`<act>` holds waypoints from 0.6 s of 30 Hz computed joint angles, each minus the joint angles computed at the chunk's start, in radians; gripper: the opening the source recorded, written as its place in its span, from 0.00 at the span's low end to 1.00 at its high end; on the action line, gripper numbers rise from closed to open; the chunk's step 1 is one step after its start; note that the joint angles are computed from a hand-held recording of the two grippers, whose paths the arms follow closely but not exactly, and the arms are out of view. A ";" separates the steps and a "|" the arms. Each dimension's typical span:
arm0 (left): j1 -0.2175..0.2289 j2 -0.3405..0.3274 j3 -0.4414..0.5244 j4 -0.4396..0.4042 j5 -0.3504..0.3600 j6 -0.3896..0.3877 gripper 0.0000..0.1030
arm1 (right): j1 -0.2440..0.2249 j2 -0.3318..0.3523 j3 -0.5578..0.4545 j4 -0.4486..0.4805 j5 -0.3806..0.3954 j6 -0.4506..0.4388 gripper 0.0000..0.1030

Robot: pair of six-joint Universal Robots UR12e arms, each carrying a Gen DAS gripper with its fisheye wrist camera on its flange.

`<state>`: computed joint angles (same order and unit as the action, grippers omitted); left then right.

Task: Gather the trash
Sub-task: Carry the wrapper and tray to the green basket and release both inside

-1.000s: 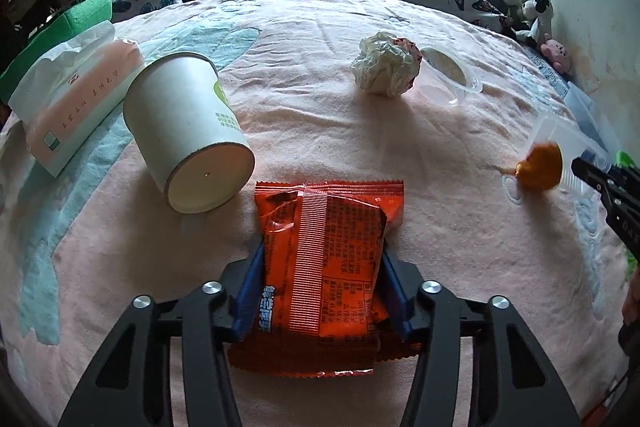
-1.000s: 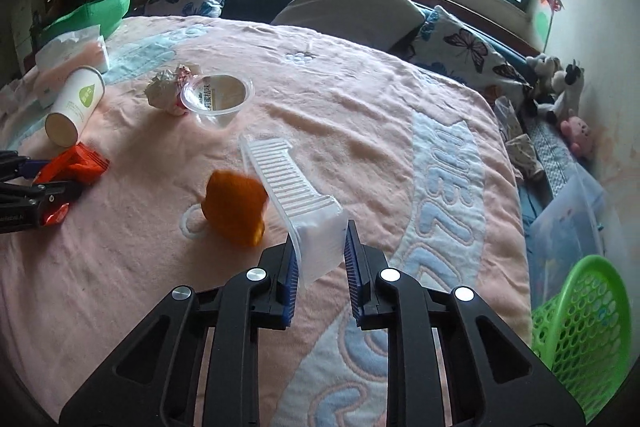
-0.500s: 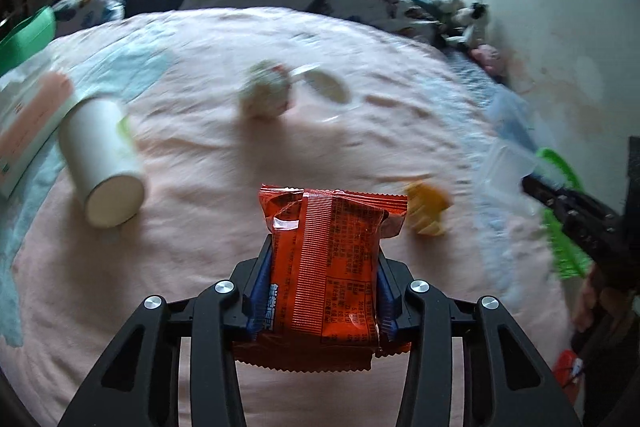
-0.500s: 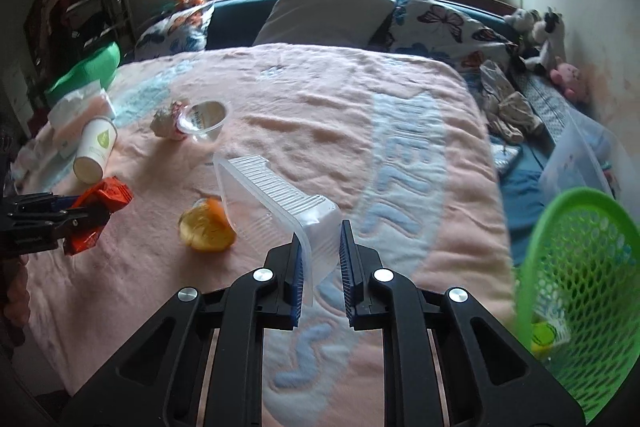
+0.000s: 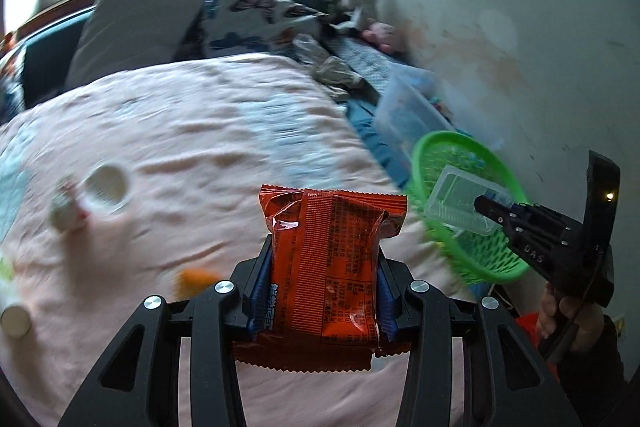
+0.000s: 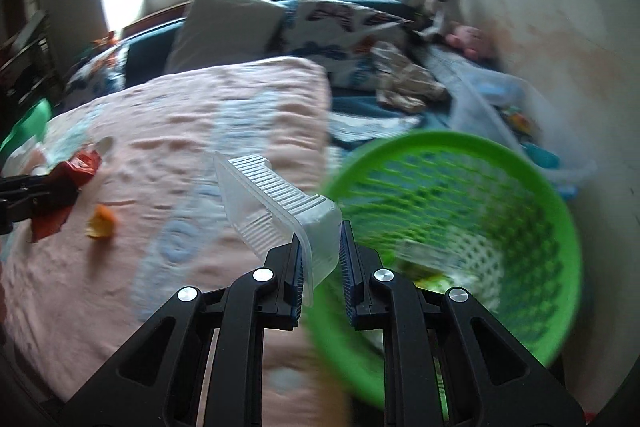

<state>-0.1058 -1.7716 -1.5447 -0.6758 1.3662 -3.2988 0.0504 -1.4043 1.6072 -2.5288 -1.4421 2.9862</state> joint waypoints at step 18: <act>-0.133 -0.201 0.288 -0.118 -0.005 0.096 0.46 | -0.097 -0.033 0.054 0.004 -0.063 0.059 0.60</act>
<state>-0.2385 -1.9722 -1.2564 -0.7939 1.3617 -3.2030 -0.0462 -1.4373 1.6614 -2.5250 -1.5051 3.0450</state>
